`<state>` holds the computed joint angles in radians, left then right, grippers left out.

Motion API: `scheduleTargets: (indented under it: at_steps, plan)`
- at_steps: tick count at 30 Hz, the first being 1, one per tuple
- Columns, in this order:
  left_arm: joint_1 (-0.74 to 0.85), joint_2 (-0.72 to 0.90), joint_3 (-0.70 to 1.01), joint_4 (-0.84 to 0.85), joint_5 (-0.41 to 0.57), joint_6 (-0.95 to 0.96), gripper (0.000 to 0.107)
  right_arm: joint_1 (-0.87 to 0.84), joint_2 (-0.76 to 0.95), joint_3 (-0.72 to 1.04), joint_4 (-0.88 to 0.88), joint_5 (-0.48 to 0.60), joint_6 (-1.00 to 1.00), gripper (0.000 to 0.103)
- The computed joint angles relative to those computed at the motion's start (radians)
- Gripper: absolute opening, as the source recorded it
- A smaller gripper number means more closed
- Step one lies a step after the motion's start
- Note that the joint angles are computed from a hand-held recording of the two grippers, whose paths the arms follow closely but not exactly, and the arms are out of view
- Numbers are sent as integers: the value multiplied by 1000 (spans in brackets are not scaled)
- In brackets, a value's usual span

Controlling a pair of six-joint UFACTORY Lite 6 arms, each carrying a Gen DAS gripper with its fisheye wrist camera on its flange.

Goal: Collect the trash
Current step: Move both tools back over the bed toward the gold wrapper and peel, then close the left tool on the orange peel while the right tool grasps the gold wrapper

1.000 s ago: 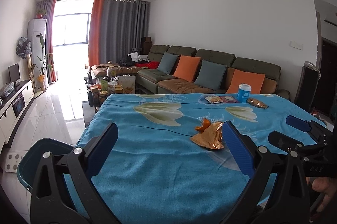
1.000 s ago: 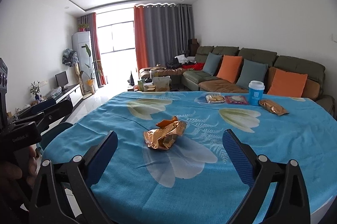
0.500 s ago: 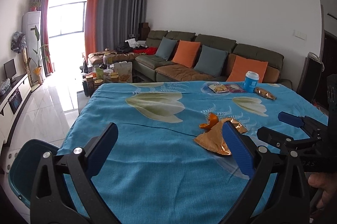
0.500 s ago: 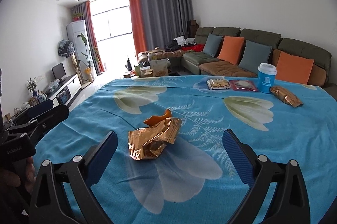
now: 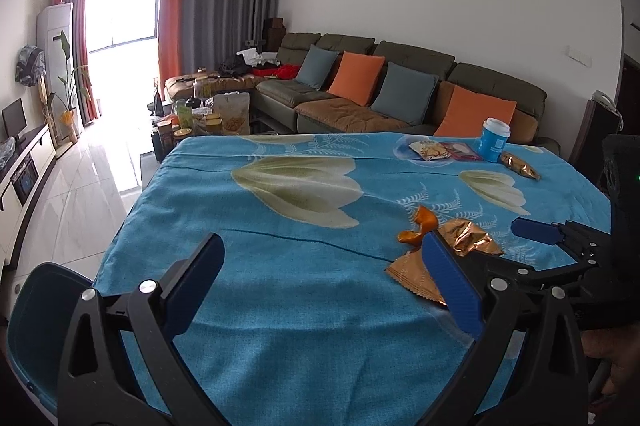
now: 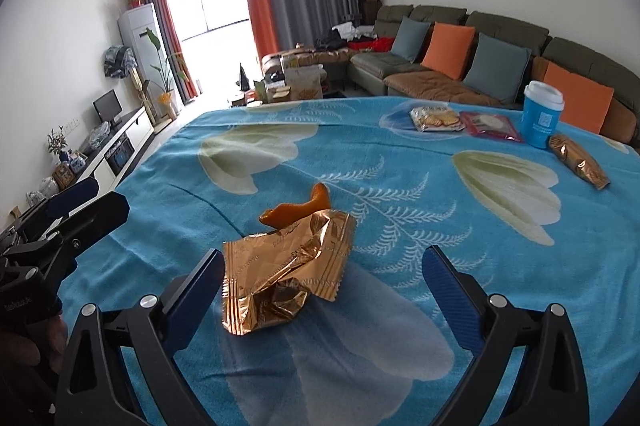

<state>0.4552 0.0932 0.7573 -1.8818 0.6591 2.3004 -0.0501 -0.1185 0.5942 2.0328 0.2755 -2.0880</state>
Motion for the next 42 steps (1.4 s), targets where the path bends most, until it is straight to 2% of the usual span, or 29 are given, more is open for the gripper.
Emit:
scheduleTargets:
  at_steps: [3,9,11,14,20,28,31,33,36,38,39,42]
  plan:
    - [-13,40,33,-1,-17,-6,97,15,63,47,-94,-20,97,74]
    - [-52,90,94,-3,-42,-21,97,-6,126,94,-285,20,271,44]
    - [-68,95,106,-4,-49,-26,97,-16,132,97,-319,42,298,35]
    - [-98,98,119,-5,-62,-31,97,-38,127,90,-340,76,317,28]
    - [-176,118,151,19,-91,-59,97,-119,106,64,-383,155,346,23]
    - [-300,194,225,88,-183,-149,97,-277,59,31,-416,195,341,22]
    - [-347,261,298,191,-229,-272,97,-335,62,31,-424,217,330,22]
    - [-383,327,376,344,-262,-439,97,-360,67,32,-425,232,320,22]
    - [-414,394,447,464,-277,-585,82,-382,74,32,-430,250,311,22]
    - [-429,442,501,569,-275,-699,61,-388,77,33,-431,261,308,22]
    - [-436,458,520,608,-275,-740,59,-394,77,32,-432,268,305,22]
    - [-444,473,531,601,-269,-724,42,-408,71,25,-434,283,300,22]
